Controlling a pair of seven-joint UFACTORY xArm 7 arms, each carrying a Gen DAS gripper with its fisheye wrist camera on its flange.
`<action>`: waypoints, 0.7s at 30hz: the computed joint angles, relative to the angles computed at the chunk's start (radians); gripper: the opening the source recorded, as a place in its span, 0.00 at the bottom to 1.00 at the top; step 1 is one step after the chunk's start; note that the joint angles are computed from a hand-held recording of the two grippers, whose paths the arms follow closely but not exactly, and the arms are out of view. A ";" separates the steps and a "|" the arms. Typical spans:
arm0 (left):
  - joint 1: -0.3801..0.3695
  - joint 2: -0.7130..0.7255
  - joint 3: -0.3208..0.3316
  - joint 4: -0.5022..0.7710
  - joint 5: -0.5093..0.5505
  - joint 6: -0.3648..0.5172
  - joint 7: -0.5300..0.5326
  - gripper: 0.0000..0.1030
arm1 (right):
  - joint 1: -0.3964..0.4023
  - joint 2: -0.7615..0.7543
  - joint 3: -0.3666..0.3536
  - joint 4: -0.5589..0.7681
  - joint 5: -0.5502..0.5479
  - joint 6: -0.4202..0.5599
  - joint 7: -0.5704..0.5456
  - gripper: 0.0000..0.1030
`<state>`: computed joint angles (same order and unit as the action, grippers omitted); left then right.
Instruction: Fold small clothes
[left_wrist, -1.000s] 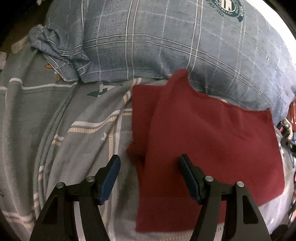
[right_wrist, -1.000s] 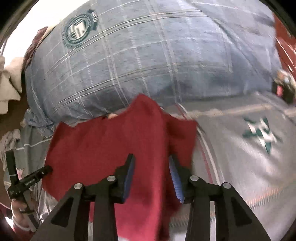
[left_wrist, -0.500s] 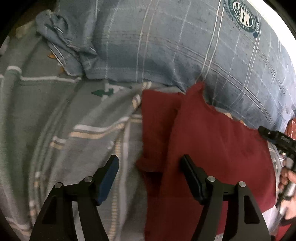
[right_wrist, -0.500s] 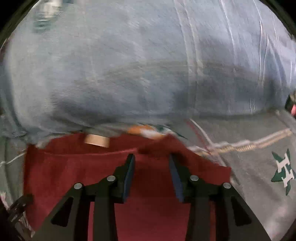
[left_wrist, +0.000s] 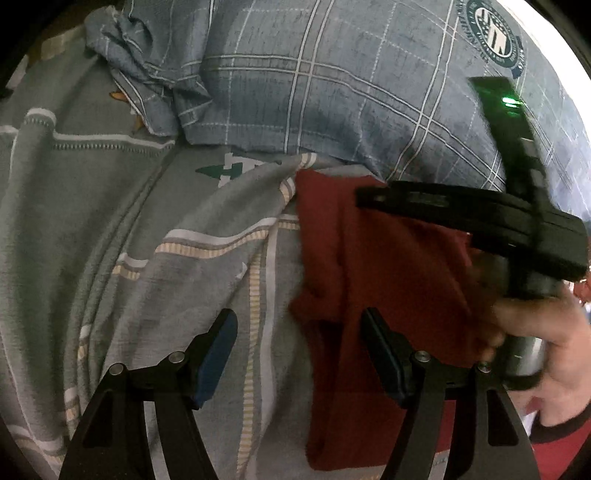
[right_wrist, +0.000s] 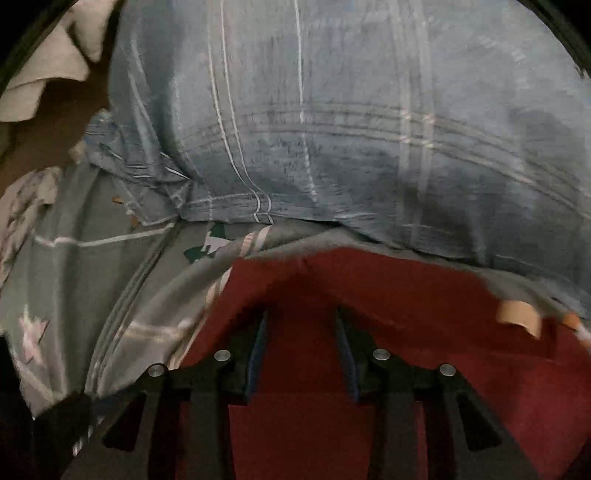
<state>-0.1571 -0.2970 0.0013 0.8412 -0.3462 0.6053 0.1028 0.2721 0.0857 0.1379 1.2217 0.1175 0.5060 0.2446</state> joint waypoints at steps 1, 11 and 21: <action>0.000 0.003 0.000 0.004 -0.001 0.006 -0.003 0.67 | 0.003 0.038 0.001 0.038 -0.006 0.023 0.005 0.38; 0.013 -0.003 0.004 0.034 -0.002 0.111 -0.022 0.67 | 0.014 0.001 -0.001 0.050 -0.060 0.041 0.032 0.37; 0.020 0.017 0.004 0.042 -0.018 0.115 -0.024 0.72 | -0.008 0.024 0.010 0.070 0.091 0.100 -0.029 0.49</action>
